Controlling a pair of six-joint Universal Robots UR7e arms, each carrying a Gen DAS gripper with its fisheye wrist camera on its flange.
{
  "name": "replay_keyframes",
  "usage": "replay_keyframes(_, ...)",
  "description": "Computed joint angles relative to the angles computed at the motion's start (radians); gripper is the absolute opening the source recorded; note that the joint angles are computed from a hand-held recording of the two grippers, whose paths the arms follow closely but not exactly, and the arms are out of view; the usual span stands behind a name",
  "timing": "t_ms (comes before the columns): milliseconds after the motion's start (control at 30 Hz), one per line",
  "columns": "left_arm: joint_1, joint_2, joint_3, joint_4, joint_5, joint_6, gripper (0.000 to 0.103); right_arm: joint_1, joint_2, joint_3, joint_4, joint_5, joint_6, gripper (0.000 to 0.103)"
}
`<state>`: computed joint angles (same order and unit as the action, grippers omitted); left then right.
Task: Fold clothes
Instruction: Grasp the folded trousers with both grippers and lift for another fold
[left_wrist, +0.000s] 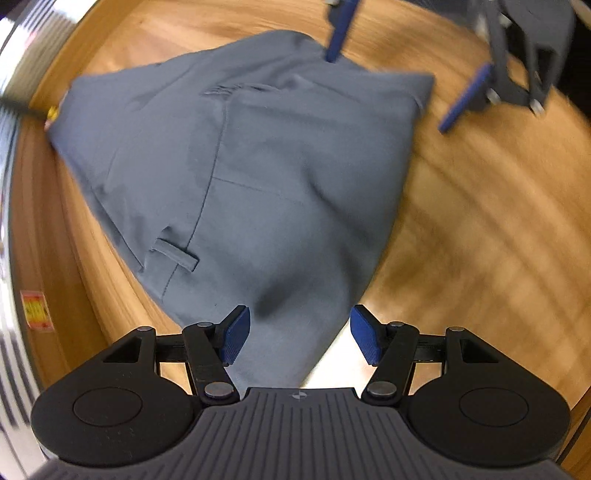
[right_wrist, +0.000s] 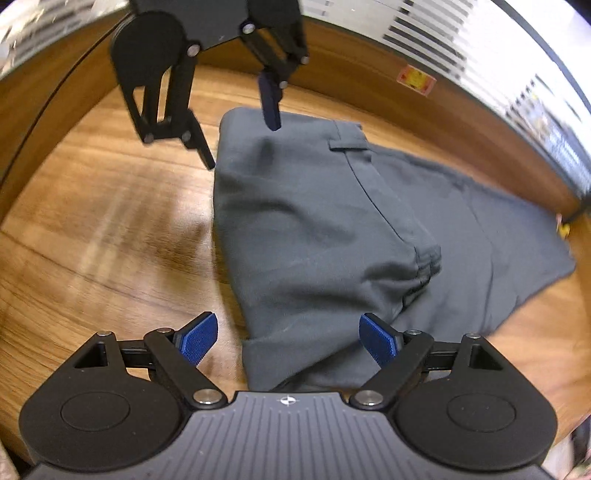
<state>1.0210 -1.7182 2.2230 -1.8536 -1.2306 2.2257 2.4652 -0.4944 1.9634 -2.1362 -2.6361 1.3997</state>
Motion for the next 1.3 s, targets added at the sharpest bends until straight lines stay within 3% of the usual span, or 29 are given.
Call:
replay_keyframes(200, 0.069, 0.026, 0.009, -0.078, -0.007, 0.223, 0.063, -0.038, 0.071, -0.077, 0.142, -0.047, -0.088, 0.089)
replay_keyframes(300, 0.083, 0.054, 0.017, -0.124, -0.01, 0.226, 0.063, -0.051, 0.086, -0.083, 0.149, -0.06, -0.12, 0.085)
replay_keyframes(400, 0.093, 0.075, 0.023, -0.154, -0.022, 0.226, 0.063, -0.054, 0.089, -0.085, 0.172, -0.079, -0.109, 0.085)
replay_keyframes(533, 0.106, 0.102, 0.024, -0.18, -0.046, 0.251, 0.068, -0.061, 0.095, -0.118, 0.349, -0.107, -0.021, 0.081)
replay_keyframes(633, 0.11, 0.123, 0.021, -0.196, -0.066, 0.235, 0.071, -0.066, 0.078, -0.093, 0.366, -0.123, -0.012, 0.078)
replay_keyframes(667, 0.113, 0.129, 0.022, -0.206, -0.074, 0.239, 0.071, -0.065, 0.072, -0.08, 0.338, -0.125, -0.031, 0.071)
replay_keyframes(700, 0.116, 0.129, 0.025, -0.212, -0.079, 0.245, 0.067, -0.064, 0.066, -0.064, 0.303, -0.126, -0.056, 0.055)
replay_keyframes(733, 0.117, 0.125, 0.031, -0.221, -0.079, 0.255, 0.054, -0.063, 0.059, -0.046, 0.252, -0.124, -0.092, 0.046)
replay_keyframes(800, 0.115, 0.11, 0.047, -0.235, -0.071, 0.268, 0.036, -0.054, 0.038, -0.01, 0.171, -0.118, -0.14, 0.027)
replay_keyframes(833, 0.117, 0.097, 0.055, -0.236, -0.07, 0.282, 0.027, -0.049, 0.029, 0.004, 0.135, -0.113, -0.161, 0.024)
replay_keyframes(933, 0.12, 0.069, 0.056, -0.211, -0.075, 0.298, 0.018, -0.037, 0.005, 0.039, 0.031, -0.084, -0.218, 0.016)
replay_keyframes(1200, 0.035, 0.019, -0.011, 0.054, 0.005, 0.118, 0.014, 0.022, -0.04, 0.088, -0.213, 0.037, -0.271, 0.008)
replay_keyframes(1300, -0.033, 0.029, -0.08, 0.264, 0.057, -0.043, 0.014, 0.06, -0.059, 0.104, -0.315, 0.101, -0.261, 0.008)
